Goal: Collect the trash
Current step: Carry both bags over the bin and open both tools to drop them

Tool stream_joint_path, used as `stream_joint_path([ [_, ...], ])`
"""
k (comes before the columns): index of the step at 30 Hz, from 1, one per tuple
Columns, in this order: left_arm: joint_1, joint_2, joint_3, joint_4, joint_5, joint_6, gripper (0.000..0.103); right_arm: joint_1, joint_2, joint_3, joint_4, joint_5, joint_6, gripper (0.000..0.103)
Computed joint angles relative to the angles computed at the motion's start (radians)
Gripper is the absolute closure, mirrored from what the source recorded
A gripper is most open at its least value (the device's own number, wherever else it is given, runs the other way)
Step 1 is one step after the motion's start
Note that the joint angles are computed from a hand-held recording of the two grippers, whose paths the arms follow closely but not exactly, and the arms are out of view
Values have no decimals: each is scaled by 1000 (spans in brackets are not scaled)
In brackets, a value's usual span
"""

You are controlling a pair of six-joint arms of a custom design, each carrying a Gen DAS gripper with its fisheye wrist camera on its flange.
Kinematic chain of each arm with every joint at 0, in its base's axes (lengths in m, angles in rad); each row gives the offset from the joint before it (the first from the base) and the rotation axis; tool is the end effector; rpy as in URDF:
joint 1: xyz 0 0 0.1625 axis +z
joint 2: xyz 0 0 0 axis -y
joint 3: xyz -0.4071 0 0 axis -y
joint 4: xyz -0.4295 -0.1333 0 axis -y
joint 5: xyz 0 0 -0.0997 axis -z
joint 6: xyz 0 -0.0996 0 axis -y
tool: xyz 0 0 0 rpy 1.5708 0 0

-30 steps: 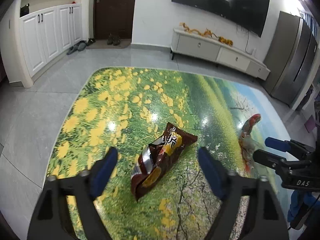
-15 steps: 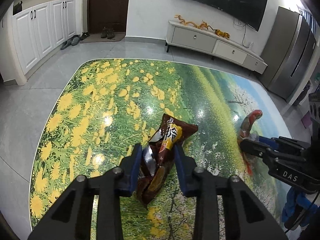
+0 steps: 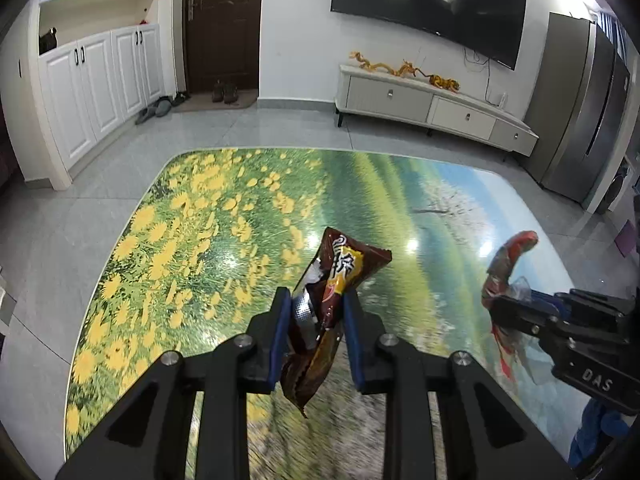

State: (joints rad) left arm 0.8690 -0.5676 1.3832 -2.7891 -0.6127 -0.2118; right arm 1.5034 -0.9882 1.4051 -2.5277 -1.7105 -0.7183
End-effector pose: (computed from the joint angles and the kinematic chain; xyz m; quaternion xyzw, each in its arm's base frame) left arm -0.3213 -0.7128 0.0550 0.1215 0.8659 -0.3585 0.3270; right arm 0.0685 -0.7593 0.2952 0.2898 -0.9169 0.2201 0.1640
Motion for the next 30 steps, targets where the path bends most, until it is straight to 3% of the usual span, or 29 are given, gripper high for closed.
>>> stream_joint_path([
  [16,-153,45,10,-18,108,-8,78,-87,-269,206,-69,100,3,83],
  [30,-232,183,-162,85,135,48,78,-194,-390,253,-93,195,23,83],
])
